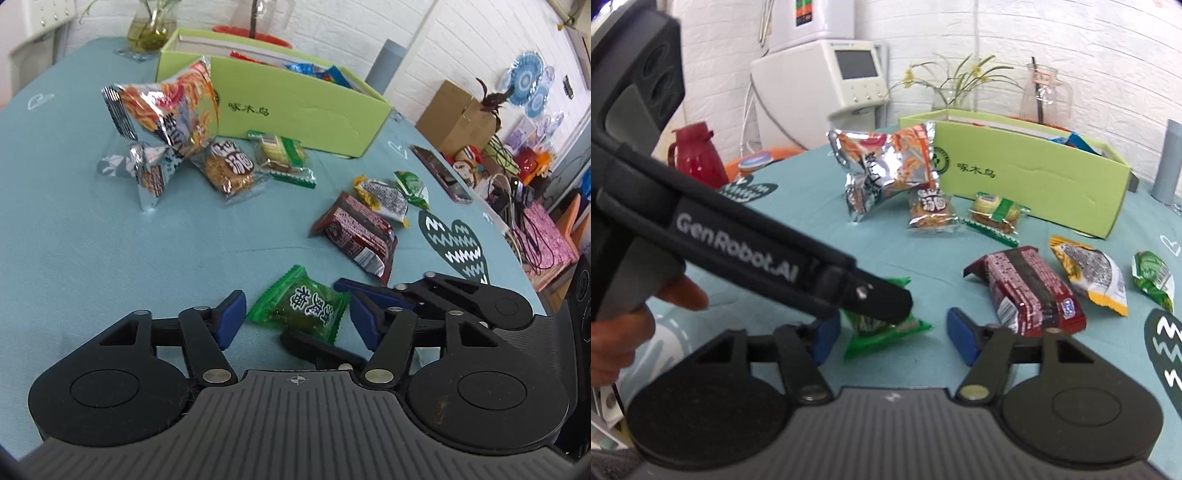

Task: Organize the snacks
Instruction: 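Lower the left tool onto the green wrapped snack and close it, then drop the green snack into the green box from the left tool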

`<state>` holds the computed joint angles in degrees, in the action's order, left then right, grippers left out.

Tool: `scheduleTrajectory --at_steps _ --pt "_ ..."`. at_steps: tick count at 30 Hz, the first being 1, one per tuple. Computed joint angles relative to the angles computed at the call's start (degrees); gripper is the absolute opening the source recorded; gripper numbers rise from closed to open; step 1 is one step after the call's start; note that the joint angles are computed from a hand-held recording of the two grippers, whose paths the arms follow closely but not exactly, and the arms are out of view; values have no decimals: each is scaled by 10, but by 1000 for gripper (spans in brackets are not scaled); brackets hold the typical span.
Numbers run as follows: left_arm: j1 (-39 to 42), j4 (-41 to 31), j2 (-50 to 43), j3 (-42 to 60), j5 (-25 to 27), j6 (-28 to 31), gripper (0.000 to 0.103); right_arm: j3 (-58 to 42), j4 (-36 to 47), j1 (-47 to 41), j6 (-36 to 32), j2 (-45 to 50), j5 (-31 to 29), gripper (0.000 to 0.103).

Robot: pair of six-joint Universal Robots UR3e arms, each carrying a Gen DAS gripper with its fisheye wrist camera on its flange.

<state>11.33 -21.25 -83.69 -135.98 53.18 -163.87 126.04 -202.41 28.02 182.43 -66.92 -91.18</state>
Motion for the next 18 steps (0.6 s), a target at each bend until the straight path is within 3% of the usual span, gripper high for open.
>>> scheduleTrajectory --at_steps 6,13,18 --pt "24 -20 -17 10 -48 4 21 -12 -18 11 -11 8 -27 43" --pt "1 2 -87 108 -65 -52 21 -73 8 -22 -50 9 -17 38" --pt "-27 13 -170 263 -55 -110 21 -175 48 -69 -89 31 14 38"
